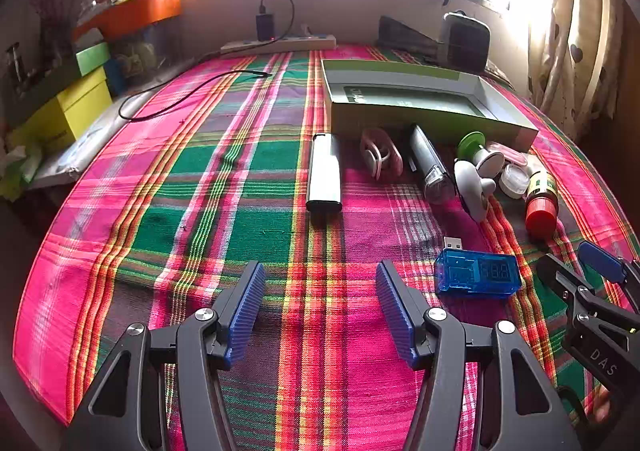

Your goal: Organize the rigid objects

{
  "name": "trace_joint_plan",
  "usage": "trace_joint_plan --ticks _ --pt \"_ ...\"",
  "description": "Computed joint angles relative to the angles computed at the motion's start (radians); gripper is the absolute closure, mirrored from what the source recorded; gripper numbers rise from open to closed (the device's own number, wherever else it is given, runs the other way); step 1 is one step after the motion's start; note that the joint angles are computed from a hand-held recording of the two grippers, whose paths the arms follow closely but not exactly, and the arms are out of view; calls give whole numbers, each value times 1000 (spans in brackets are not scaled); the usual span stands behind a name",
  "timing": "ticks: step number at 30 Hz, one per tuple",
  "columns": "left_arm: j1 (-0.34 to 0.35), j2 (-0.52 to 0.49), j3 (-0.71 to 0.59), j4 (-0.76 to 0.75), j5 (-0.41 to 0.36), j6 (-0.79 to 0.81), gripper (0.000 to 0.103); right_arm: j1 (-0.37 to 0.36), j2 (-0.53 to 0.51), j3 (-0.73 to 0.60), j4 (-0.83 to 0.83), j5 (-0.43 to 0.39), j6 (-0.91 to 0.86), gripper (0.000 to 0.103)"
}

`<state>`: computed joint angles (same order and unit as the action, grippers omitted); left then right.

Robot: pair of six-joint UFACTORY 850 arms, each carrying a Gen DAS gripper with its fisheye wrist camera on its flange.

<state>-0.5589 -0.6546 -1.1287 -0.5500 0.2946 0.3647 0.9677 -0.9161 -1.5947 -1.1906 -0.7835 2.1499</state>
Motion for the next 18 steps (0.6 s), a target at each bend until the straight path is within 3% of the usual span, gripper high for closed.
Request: trace_joint_plan --ticks 18 --pt "-2 -2 -1 -9 2 7 46 1 -4 -1 -4 -2 4 35"
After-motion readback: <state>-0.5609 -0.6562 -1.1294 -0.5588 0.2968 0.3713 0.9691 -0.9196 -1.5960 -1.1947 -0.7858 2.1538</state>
